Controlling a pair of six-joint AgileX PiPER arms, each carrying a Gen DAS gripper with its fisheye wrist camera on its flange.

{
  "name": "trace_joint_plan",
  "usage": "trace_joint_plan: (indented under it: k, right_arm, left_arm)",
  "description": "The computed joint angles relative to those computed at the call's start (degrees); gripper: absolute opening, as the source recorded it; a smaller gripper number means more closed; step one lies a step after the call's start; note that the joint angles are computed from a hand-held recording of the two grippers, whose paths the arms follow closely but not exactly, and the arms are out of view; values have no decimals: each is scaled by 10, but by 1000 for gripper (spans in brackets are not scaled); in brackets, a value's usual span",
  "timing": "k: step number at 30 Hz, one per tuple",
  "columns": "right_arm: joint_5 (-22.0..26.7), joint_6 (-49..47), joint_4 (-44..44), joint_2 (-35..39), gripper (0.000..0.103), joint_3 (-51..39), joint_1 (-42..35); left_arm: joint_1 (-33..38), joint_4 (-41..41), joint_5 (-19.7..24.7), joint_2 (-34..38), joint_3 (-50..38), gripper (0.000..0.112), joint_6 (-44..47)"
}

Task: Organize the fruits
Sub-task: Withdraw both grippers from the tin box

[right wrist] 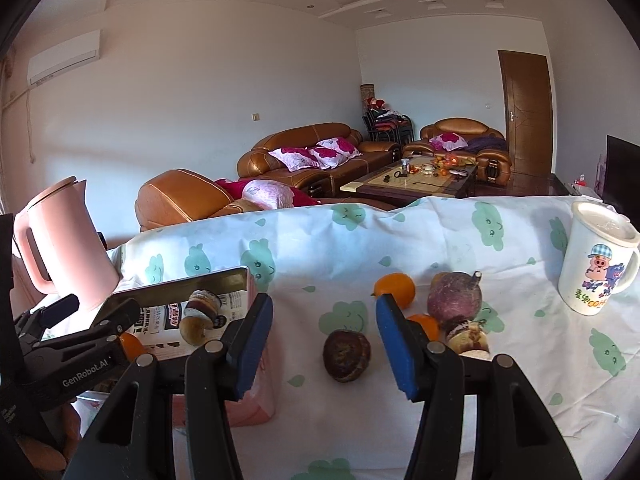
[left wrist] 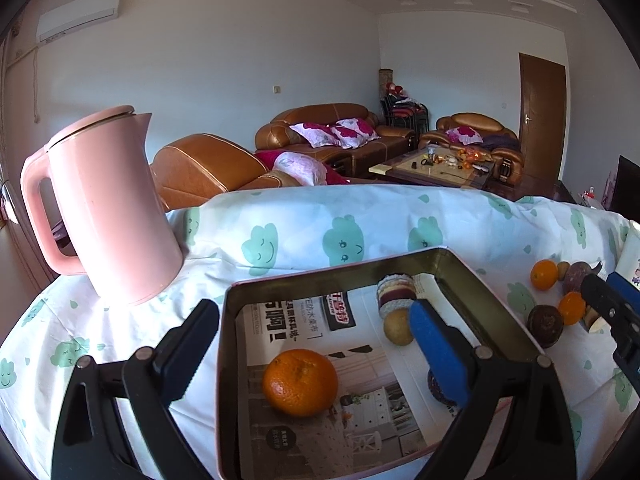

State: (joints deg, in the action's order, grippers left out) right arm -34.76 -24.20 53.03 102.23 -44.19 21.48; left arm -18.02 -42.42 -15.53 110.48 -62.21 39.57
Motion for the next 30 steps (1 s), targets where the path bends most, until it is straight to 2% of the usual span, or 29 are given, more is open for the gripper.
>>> trace_joint_plan:
  k: [7, 11, 19, 22, 27, 30]
  right_arm:
    - [-3, 32, -33, -38, 56, 57, -48]
    - [3, 40, -41, -54, 56, 79, -81]
    - [51, 98, -101, -88, 56, 116, -178]
    - [88, 134, -153, -90, 56, 117, -216]
    - [151, 279, -335, -81, 56, 106, -265]
    - [180, 294, -373, -66, 56, 86, -266]
  left_arm:
    - [-14, 26, -13, -1, 13, 98, -27]
    - [-20, 69, -22, -6, 25, 98, -66]
    - [-25, 224, -30, -24, 54, 98, -216]
    - [-32, 248, -33, -26, 61, 98, -237]
    - [-46, 288, -26, -34, 72, 98, -283]
    - [-63, 293, -18, -36, 74, 98, -289]
